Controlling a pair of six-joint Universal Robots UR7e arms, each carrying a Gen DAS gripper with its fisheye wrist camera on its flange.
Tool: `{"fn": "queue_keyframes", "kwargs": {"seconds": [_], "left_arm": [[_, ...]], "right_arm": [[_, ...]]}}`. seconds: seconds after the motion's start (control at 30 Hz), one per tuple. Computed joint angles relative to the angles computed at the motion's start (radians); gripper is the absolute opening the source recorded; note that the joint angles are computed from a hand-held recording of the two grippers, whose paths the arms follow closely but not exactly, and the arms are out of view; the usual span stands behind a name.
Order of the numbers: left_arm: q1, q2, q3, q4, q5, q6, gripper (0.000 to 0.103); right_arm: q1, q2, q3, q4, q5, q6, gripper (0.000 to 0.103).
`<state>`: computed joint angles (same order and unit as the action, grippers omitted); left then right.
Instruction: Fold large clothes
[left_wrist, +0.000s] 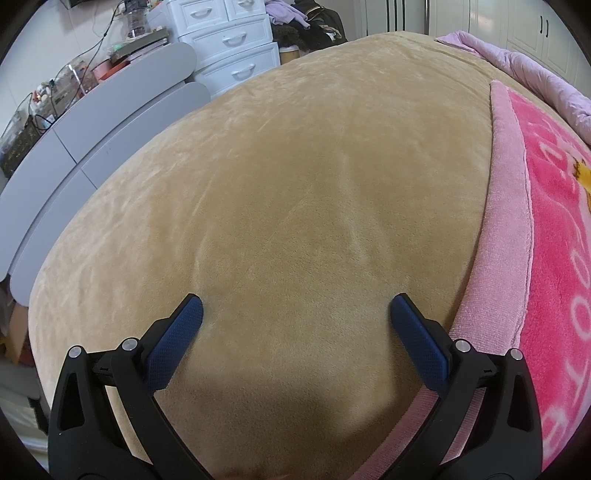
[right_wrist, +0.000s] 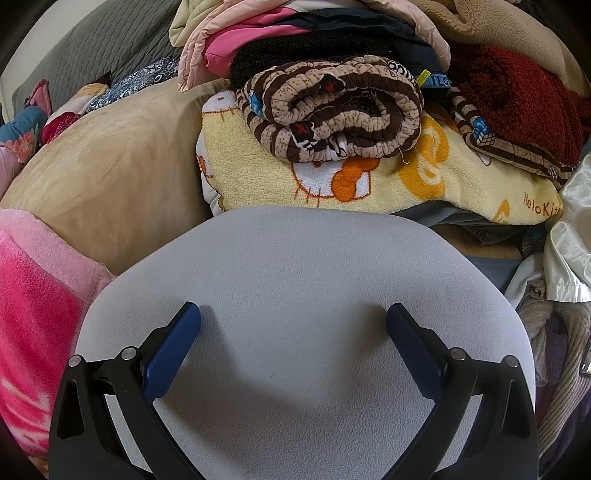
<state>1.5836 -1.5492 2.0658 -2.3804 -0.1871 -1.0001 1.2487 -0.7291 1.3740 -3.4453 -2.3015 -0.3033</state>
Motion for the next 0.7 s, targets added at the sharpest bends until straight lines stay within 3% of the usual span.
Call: {"fn": "queue_keyframes", "kwargs": {"seconds": [0.13,0.37,0.7], "left_arm": [[0.002,0.005,-0.002,-0.012,-0.005,0.008,0.095],[0.007,0.024,0.011,-0.149,-0.01,0.101,0.095],[0.001,0.014,0.017,-0.102,-0.001,0.06,0.095]], "right_arm": [[-0.001,-0.001,0.001,0.0,0.001,0.0,0.099],[-0.001,-0.001,0.001,-0.001,0.001,-0.001,0.099],[-0.001,-0.001,0.001,-0.001,0.001,0.0,0.099]]}}
